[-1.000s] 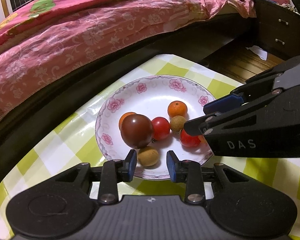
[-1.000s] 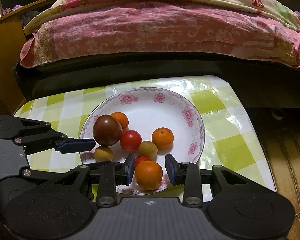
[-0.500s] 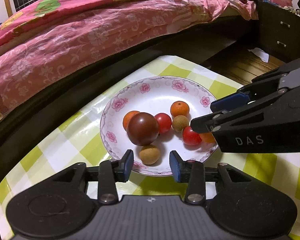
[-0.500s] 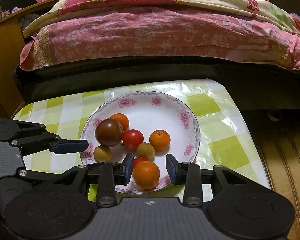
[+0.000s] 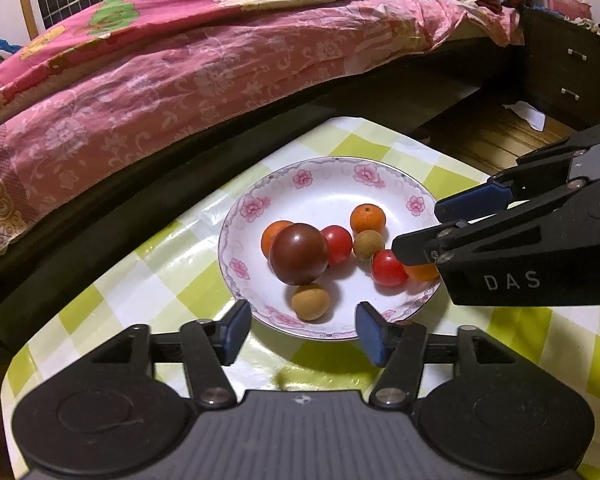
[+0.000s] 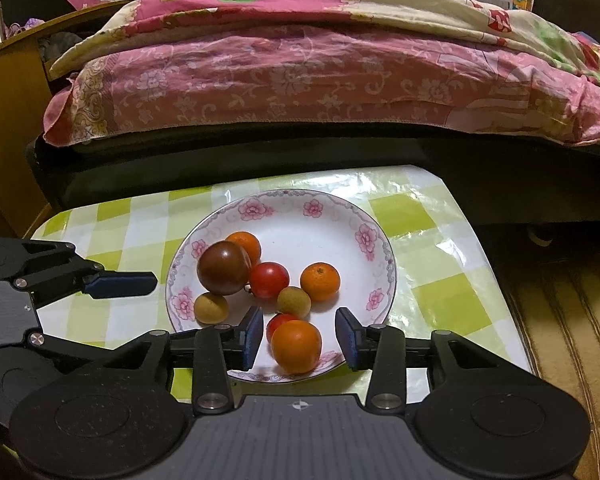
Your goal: Organize fruits
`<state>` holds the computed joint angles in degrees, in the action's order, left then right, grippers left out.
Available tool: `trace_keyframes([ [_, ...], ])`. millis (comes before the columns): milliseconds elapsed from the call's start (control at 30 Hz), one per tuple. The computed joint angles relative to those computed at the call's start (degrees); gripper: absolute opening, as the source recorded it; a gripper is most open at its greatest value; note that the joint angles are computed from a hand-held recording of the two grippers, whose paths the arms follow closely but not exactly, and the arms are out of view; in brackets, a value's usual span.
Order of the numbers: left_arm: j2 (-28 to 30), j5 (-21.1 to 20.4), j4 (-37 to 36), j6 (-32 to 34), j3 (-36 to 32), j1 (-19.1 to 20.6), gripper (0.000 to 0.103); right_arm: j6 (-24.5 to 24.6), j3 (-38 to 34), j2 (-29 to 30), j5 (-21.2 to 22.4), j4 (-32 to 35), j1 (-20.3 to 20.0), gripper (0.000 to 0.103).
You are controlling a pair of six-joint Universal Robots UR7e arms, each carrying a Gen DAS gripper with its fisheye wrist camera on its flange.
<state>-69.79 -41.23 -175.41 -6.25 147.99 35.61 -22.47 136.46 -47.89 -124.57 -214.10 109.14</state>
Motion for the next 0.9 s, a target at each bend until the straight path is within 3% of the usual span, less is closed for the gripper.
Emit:
trace_keyframes([
  [267, -1.7, 1.4, 2.9, -2.5, 0.6, -1.0, 0.071, 0.8, 0.5, 0.4, -1.8, -0.9, 1.1, 0.036],
  [467, -3.0, 2.9, 4.8, -5.1, 1.4, -2.1, 0.08, 2.0, 1.1, 0.3, -2.8, -1.4, 1.8, 0.037],
  [900, -9.4, 6.6, 16.4, -15.8, 3.9, -7.2, 0.094, 7.6, 3.6, -0.8, -5.8, -1.5, 5.0, 0.04],
])
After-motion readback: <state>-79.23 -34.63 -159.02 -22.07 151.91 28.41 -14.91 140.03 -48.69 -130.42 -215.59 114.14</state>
